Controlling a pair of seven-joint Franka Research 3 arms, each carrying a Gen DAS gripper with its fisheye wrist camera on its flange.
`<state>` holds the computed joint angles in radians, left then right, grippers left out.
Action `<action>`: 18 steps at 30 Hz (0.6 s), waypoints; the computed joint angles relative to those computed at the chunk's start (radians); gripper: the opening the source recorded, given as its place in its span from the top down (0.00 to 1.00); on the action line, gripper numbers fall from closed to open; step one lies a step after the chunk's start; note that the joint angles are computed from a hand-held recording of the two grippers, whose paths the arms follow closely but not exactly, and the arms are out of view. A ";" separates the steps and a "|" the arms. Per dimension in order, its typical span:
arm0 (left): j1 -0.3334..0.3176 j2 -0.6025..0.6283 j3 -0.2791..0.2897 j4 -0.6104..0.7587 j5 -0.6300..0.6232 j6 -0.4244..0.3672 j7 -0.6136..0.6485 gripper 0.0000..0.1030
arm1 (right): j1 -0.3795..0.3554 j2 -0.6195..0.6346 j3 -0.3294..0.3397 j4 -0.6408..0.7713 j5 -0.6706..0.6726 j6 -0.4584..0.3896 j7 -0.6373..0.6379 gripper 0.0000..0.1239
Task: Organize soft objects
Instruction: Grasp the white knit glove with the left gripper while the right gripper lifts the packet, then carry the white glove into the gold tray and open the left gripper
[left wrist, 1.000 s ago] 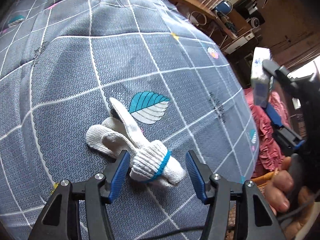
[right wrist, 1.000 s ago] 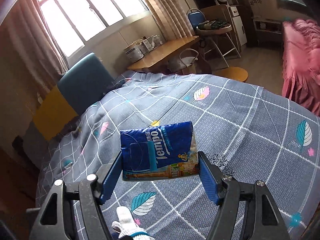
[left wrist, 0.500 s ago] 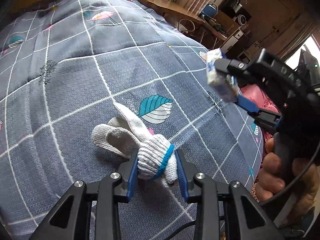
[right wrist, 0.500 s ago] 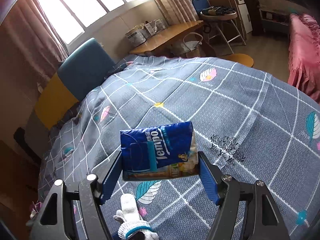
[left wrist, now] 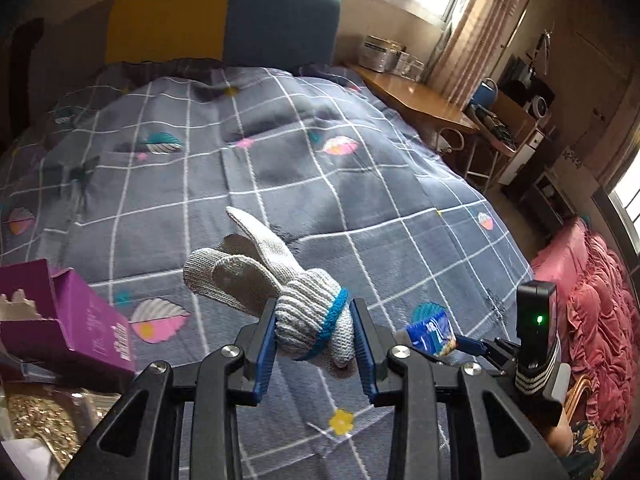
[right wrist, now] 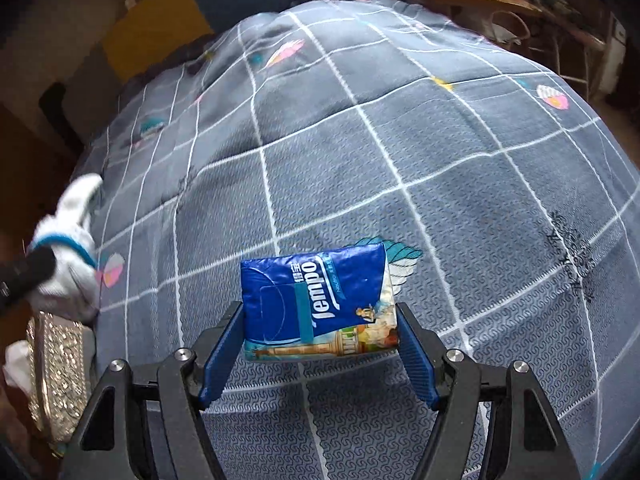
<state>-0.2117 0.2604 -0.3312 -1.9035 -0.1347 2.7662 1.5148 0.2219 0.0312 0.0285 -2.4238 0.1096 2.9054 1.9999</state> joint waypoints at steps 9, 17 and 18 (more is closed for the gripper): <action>0.058 -0.121 0.131 -0.062 0.132 0.051 -0.165 0.67 | 0.033 0.056 -0.015 0.053 -0.199 -0.071 0.057 0.41; 0.175 -0.310 0.228 -0.297 0.387 0.178 -0.423 0.67 | 0.068 0.077 -0.042 0.075 -0.382 -0.116 0.161 0.40; 0.200 -0.344 0.233 -0.346 0.436 0.203 -0.465 0.67 | 0.071 0.078 -0.044 0.077 -0.400 -0.118 0.176 0.40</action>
<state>-0.0118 -0.0837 -0.0983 -2.2499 0.3016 2.9688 1.0500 0.2927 0.1097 -0.0158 -2.3467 -0.2904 2.7870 2.1755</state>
